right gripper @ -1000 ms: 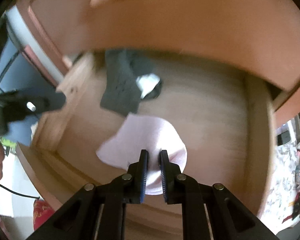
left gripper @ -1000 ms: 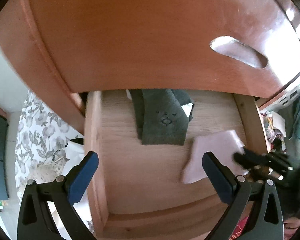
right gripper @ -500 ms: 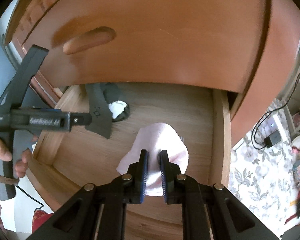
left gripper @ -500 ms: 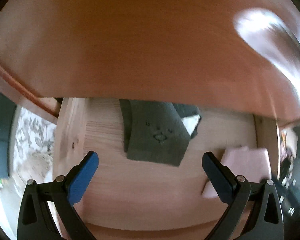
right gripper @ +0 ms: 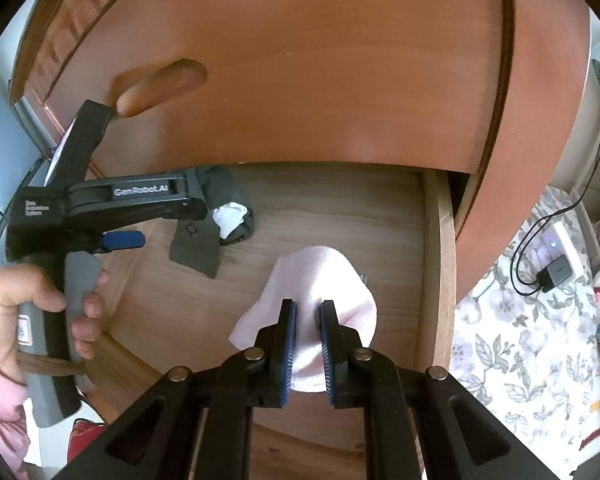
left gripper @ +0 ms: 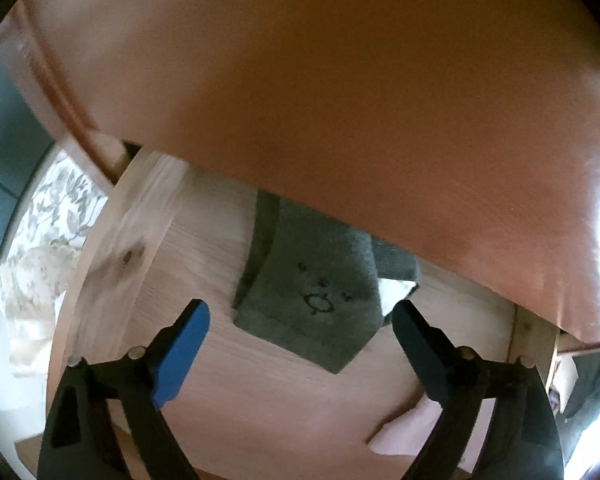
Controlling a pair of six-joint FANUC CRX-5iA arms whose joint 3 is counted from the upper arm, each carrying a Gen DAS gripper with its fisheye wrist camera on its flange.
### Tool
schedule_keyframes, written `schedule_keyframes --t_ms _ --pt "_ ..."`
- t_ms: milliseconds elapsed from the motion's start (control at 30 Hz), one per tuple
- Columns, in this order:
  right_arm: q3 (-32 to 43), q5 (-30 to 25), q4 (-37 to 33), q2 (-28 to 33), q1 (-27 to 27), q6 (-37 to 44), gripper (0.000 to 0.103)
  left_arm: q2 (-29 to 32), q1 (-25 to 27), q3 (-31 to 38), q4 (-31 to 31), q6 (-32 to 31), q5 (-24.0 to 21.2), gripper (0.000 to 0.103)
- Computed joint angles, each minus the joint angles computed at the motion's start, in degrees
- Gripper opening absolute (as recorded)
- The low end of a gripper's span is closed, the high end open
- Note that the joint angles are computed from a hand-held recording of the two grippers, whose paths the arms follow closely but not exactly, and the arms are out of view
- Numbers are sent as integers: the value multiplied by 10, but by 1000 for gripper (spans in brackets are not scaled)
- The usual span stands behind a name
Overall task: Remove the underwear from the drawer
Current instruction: 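Lower the left tool onto the dark green sock and close it while the right tool holds the pink sock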
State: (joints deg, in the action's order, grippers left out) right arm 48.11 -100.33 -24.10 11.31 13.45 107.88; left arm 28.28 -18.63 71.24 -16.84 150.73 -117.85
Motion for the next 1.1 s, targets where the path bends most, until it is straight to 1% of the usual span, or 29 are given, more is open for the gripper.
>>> schedule_keyframes --t_ms 100,167,333,400,467,533,567,600,633,667,700,800,900,1100 --pt "1 -3 -5 1 -6 1 13 -24 3 -57 27 59 44 89" --pt "0 -3 -6 2 -8 0 13 -34 2 -78 32 89 60 85" --pt "2 -6 -13 6 -16 -2 13 -45 4 -107 48 140 76 80" --pt "3 -7 -17 7 -18 -1 13 -62 8 -143 62 169 103 72" --pt "5 -9 -19 9 -21 0 13 -65 11 -151 68 184 110 71" --pt "8 -11 -21 11 -23 0 13 -65 8 -151 64 188 108 67" --pt "10 -12 -21 13 -25 0 13 -64 6 -149 63 190 107 61" --pt "11 -12 -22 14 -26 0 13 -68 5 -155 63 193 113 53" --pt "12 -13 -23 14 -29 0 13 -67 9 -157 66 190 116 49" --pt "12 -13 -24 15 -30 -1 13 -67 9 -157 68 189 114 41" --pt "12 -13 -24 15 -30 -1 13 -78 11 -169 71 187 118 35" --pt "14 -14 -25 14 -32 -1 13 -97 20 -193 83 171 131 26" --pt "15 -14 -26 15 -34 -4 13 -110 25 -210 93 165 142 20" --pt "16 -15 -30 16 -38 -7 13 -140 31 -233 108 124 166 19"
